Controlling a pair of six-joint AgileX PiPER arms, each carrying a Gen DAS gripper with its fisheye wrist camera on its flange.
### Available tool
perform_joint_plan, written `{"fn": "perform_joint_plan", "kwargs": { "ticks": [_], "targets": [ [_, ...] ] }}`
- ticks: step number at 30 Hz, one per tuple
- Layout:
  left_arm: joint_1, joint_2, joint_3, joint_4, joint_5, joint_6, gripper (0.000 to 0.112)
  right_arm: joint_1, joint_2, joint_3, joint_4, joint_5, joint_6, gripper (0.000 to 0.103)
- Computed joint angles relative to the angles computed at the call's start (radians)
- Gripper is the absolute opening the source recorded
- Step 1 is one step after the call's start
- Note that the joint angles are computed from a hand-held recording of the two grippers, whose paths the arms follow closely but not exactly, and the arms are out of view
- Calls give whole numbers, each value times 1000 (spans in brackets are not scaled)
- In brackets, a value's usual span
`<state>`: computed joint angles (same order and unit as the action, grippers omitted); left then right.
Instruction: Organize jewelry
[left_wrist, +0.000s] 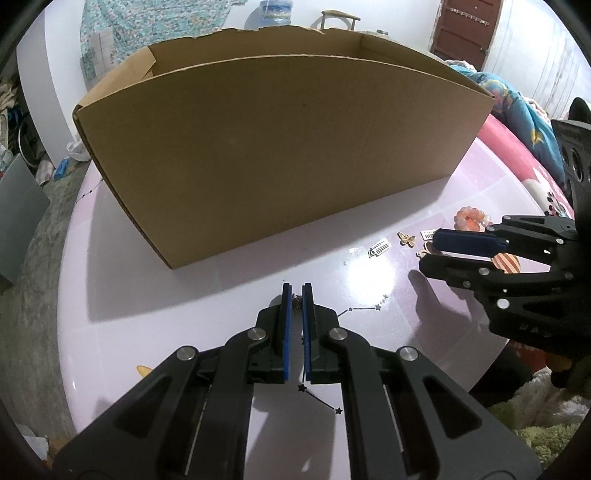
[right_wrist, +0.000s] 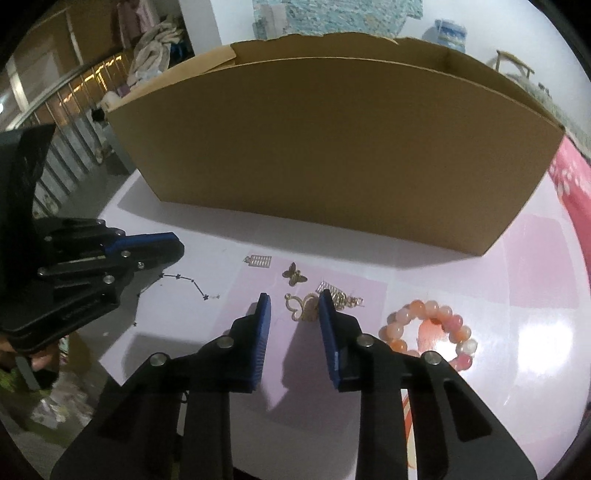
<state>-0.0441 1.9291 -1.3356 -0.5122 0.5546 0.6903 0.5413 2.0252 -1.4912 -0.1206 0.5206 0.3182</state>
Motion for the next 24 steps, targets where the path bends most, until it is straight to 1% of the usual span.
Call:
{"fn": "perform_joint_plan", "kwargs": {
  "ticks": [3,5,10,16,20,24],
  "targets": [
    [1,-2,2,-2,0,3,4,14,16,-27,-57,22,29,19],
    [1,-2,2,-2,0,3,4,8,21,-38,-29,27,5,16],
    [2,-3,1,0,3,2,4,-1,23,-39,13,13,-15,16],
    [13,-6,2,-23,10,26,4,-30,13,-29,105,4,-93,16],
    [33,-14,12,-72,26,78,4,-34,1,-20,108,-8,-97,16],
    [50,-41,36,-112,32,128,4,-34,-31,22,102,-40,-89,16]
  ]
}}
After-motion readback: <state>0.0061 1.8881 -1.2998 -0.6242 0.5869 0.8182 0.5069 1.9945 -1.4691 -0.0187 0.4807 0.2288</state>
